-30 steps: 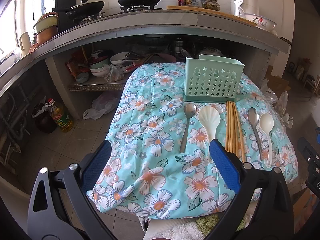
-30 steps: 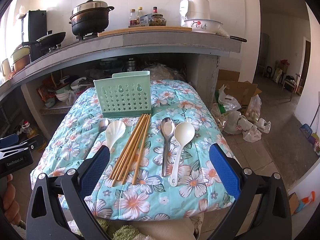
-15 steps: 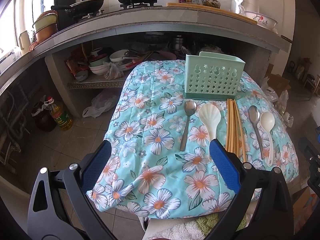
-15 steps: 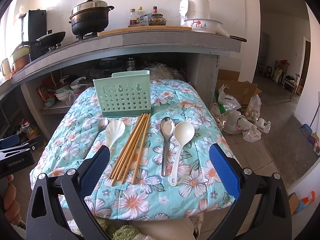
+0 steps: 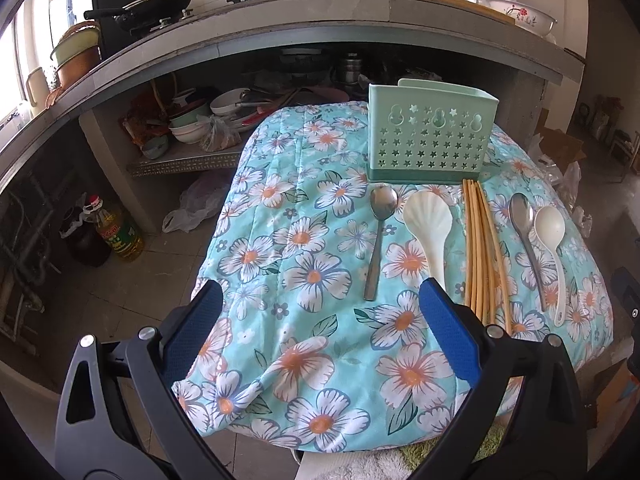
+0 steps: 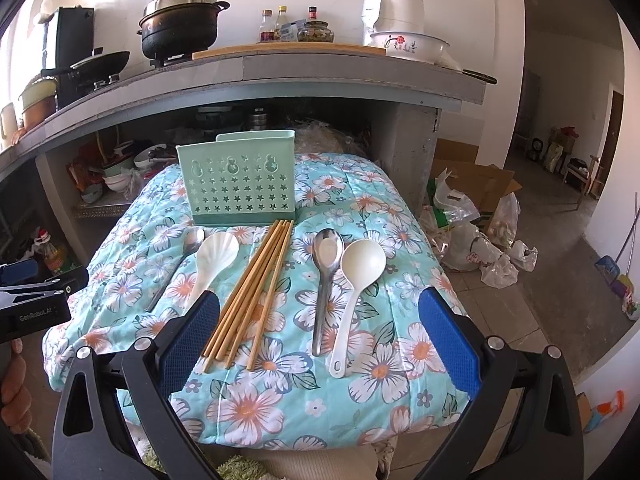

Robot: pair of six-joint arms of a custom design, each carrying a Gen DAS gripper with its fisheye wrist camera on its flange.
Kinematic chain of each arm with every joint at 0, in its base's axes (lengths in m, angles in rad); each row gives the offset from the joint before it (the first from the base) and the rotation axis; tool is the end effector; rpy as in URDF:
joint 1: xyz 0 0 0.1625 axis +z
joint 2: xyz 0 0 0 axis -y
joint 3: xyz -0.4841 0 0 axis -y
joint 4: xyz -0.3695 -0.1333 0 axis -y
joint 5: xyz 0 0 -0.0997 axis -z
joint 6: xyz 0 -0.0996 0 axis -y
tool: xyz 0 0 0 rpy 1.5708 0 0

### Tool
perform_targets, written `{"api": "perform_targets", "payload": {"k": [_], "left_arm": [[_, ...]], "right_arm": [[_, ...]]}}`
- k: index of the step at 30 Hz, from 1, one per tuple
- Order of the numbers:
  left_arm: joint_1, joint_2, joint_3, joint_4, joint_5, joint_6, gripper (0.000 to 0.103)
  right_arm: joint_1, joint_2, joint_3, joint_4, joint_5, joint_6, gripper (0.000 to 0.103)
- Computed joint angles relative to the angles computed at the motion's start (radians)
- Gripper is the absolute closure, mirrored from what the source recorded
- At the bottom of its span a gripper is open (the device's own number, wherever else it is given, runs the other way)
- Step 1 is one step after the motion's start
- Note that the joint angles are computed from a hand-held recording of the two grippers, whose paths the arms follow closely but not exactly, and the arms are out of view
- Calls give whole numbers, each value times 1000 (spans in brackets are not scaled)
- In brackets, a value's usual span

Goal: Organize utensils
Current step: 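Reach the left gripper to the metal spoon and close on its handle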

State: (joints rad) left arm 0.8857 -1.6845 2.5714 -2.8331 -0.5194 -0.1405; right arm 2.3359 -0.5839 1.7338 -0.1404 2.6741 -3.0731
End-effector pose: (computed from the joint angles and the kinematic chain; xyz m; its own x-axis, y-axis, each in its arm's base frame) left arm -0.0129 -0.3632 0.3476 -0.6624 -0.0340 -0.7484 0.5009 0.7228 -0.4761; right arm 0.3744 -0.3258 0.0011 -0.6928 0.0723 0.7175 -0.5402 0.6071 -0.5828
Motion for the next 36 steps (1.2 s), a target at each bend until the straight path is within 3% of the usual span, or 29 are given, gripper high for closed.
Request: {"api": "perform_targets", "payload": {"k": [5,8,13,16,21,32,36], "left_arm": [[76,88,-23,-97,-62,78,8],[143,132,-54,-139,-154,130,8],[269,164,-101,-253,-426,258,8],[327,179,-141,-249,-531,253,8],[380,227,-214,-229,-579,235,8],[397,371,-385,-174,-548,461,9],[403,424,-445,-129,-549,525,29]], "right_arm": [[-60,-13,23,-28,-27,-47,6],[-103,-31,51,-57,-58,-59,6],[-164,-63,93,-138,-126,-94,6],[-185,-58,86,-150,-137,-118,6],[-216,-61,77,-149,-217,-138,6],[-264,-55,63,-85,-368,-105,6],[-274,-56,67,-77,-390,-94,6]]}}
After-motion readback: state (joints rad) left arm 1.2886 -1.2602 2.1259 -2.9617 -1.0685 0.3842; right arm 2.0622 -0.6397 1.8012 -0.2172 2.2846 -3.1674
